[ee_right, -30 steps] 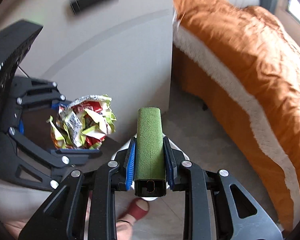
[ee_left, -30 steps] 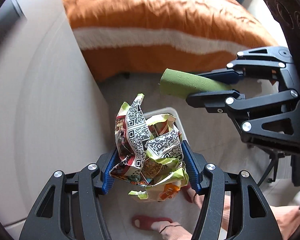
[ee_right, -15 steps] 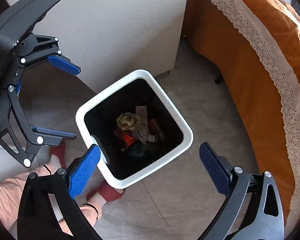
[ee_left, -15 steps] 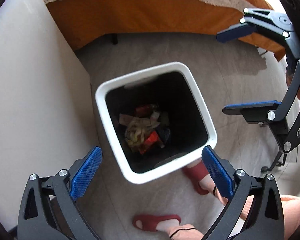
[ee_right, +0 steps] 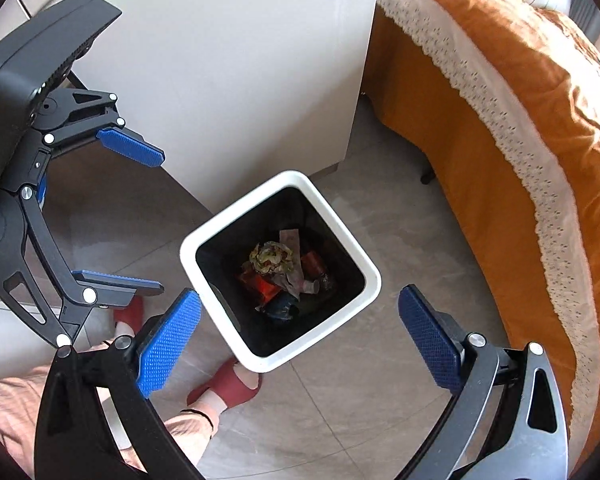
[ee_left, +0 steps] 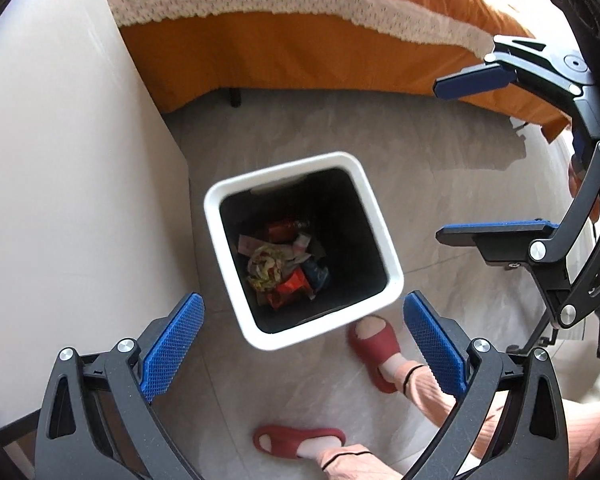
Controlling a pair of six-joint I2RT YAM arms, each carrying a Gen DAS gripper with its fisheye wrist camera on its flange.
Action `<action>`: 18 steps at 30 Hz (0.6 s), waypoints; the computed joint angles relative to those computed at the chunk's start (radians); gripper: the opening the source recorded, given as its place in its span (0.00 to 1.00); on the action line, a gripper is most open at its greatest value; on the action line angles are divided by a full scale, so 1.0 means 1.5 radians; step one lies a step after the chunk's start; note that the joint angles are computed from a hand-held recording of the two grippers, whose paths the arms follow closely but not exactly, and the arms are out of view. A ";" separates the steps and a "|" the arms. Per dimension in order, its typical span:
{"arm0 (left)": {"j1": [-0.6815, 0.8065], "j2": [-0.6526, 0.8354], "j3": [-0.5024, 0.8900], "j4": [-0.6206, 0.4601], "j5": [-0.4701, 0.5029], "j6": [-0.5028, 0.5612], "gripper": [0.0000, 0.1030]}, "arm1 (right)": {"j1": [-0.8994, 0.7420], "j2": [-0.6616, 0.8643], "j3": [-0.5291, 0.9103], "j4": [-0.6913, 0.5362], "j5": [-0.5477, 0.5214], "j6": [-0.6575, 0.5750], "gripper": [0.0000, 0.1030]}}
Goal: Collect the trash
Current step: 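Carry wrapper and tube over the white bin and open both tools, then move both tools back to the desk toward the last two wrappers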
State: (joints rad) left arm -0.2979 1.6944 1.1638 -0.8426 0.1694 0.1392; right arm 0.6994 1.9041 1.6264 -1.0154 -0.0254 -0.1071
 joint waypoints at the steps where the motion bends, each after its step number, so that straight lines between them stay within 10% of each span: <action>1: 0.000 -0.009 0.006 -0.011 0.001 -0.003 0.96 | 0.003 -0.007 0.014 -0.016 0.003 0.006 0.96; 18: -0.010 -0.168 0.283 -0.282 0.001 -0.083 0.96 | 0.062 -0.016 0.438 -0.325 0.081 0.128 0.96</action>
